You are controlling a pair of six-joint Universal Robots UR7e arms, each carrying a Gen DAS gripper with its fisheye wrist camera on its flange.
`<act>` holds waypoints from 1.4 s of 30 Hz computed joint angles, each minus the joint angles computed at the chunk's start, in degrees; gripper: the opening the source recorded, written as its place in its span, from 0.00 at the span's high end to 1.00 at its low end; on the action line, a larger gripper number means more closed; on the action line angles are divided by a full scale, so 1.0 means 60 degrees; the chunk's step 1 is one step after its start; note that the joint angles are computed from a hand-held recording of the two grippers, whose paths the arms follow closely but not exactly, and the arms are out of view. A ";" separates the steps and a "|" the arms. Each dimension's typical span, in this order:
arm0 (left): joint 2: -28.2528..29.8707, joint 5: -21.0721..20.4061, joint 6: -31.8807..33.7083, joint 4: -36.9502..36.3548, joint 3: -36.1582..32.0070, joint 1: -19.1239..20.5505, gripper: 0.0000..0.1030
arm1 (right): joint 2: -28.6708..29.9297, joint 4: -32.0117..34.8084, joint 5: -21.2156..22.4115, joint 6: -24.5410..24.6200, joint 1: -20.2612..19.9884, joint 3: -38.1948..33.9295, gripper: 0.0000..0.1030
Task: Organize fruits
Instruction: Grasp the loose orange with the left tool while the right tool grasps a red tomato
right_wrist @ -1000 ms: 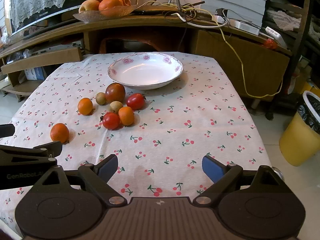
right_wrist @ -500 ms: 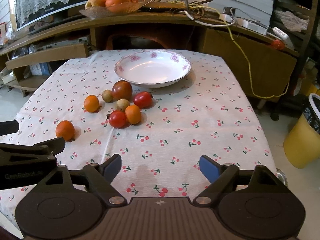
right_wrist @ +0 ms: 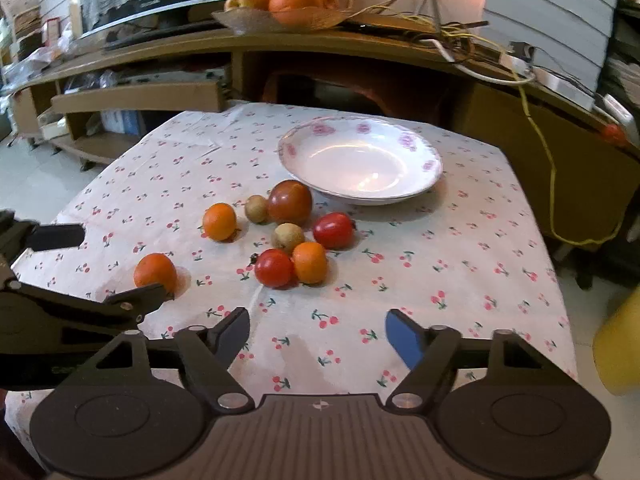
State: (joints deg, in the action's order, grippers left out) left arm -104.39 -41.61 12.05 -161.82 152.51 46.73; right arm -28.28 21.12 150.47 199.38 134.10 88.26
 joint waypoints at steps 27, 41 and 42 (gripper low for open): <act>0.1239 -0.1676 0.1627 -0.1350 -0.0488 0.1499 0.55 | -0.0297 -0.2204 -0.1957 -0.2897 -0.1251 0.0269 0.63; 0.0937 -0.1909 0.0667 -0.0101 -0.0780 0.1098 0.62 | -0.0763 -0.2227 -0.1909 -0.2665 -0.1023 0.0649 0.72; 0.0945 -0.1950 0.0474 0.0025 -0.0864 0.1033 0.62 | -0.0852 -0.2241 -0.1902 -0.2600 -0.1008 0.0705 0.72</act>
